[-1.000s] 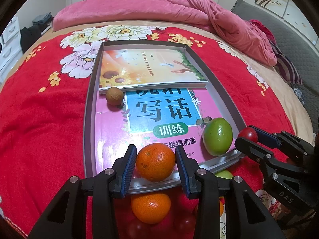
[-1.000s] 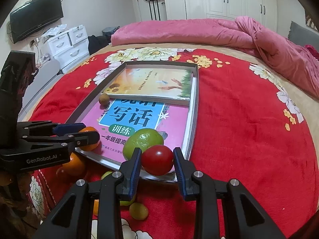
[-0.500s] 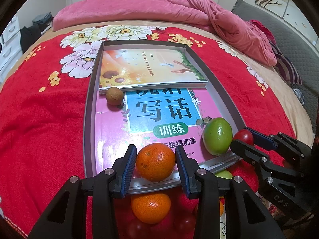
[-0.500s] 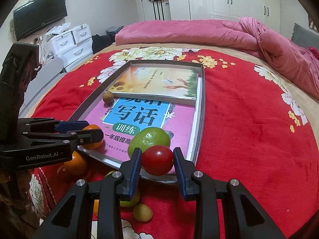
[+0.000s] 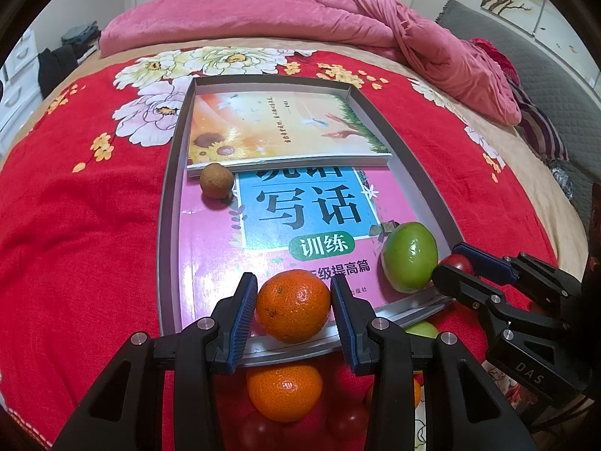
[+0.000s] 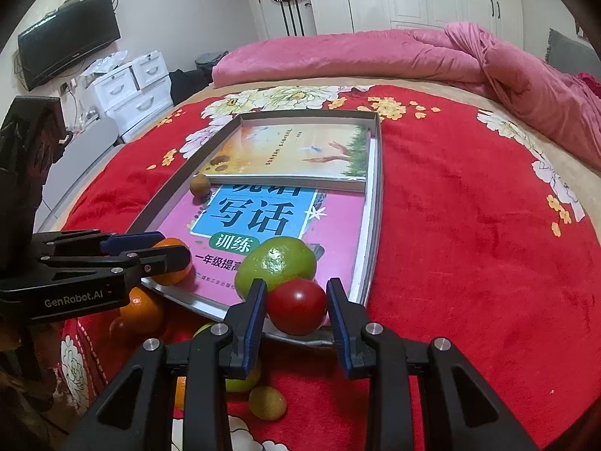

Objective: Organize fruits
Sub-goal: 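Lower the red tomato into the tray and open the right tool while the left tool releases the orange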

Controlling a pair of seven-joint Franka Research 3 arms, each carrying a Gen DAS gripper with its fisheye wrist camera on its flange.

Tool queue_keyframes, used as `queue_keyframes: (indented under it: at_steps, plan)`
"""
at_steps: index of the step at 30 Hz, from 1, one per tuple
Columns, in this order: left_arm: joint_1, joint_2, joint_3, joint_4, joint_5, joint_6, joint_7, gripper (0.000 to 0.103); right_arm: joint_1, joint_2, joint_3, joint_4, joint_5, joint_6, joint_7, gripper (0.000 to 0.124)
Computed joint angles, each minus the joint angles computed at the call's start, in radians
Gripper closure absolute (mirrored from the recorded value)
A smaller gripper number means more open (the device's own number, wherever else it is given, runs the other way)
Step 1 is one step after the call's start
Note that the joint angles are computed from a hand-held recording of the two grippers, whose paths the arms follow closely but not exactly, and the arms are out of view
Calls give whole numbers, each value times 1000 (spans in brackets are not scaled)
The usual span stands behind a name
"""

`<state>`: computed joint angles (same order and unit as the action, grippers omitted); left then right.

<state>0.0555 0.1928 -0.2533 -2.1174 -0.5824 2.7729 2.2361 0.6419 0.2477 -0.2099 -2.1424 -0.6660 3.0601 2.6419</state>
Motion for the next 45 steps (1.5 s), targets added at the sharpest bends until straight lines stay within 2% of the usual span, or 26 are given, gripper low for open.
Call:
queue_keyframes:
  at_steps: [8,14,35,38,45]
  plan:
    - [2,1,-1,1,-3,-2,1,60,0,1,-2,-5,17,7,-3,90]
    - [3,0,0,2,-9,-5,5,60,34,-5,-41,-5,-39,14,49,81]
    - [2,-6,6,-4,-9,-12,-10,51,-20,-12,20,13,-145,-16,114,68]
    - [3,-6,6,-3,-13,-12,-5,43,-23,-13,23,15,-162,-19,130,67]
    - [1,-11,7,-5,-25,-11,11,42,-33,-15,29,20,-206,-21,170,63]
